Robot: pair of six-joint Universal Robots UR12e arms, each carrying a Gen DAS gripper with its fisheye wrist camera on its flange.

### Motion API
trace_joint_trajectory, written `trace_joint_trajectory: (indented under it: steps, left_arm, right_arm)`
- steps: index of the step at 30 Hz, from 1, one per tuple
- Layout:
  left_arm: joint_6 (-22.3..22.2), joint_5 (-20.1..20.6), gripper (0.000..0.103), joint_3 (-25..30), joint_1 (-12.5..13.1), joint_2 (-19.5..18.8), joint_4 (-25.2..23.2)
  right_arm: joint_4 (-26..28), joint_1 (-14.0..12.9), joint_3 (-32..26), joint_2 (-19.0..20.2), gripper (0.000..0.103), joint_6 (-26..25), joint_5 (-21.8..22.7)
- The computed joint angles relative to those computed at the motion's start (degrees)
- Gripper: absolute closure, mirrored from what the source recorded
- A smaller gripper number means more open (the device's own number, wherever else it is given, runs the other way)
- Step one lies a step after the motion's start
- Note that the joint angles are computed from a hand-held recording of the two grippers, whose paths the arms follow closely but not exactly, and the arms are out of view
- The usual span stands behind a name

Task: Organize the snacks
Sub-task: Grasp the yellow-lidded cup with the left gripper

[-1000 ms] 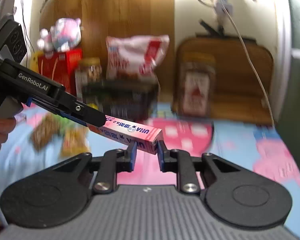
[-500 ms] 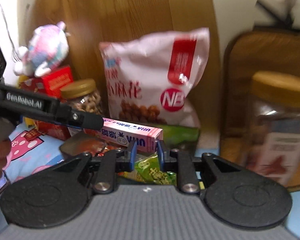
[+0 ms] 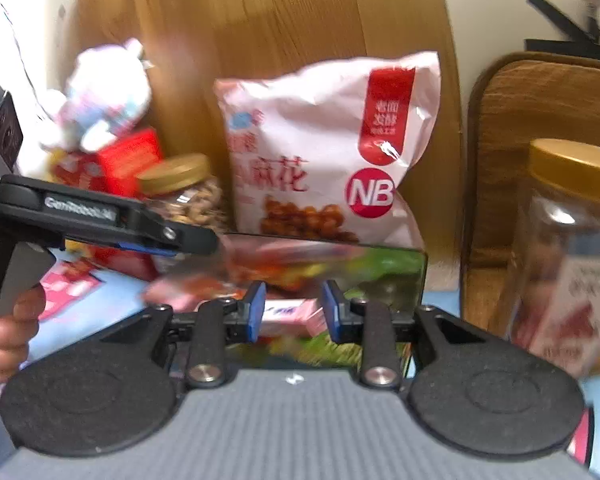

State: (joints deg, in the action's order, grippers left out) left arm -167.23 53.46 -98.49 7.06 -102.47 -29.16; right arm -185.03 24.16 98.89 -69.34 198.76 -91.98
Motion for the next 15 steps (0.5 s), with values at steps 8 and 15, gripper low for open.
trace_joint_trajectory:
  steps: [8,15]
  left_arm:
    - [3.3,-7.5,0.035,-11.9,7.0,9.4,-1.4]
    - [5.9,-14.5,0.035,-18.7,12.6,14.6,-7.3]
  right_arm:
    - [0.3,2.5,2.9,-0.8,0.055,5.0,4.7]
    - [4.3,2.5,-1.9,3.7,0.043,13.4,5.1]
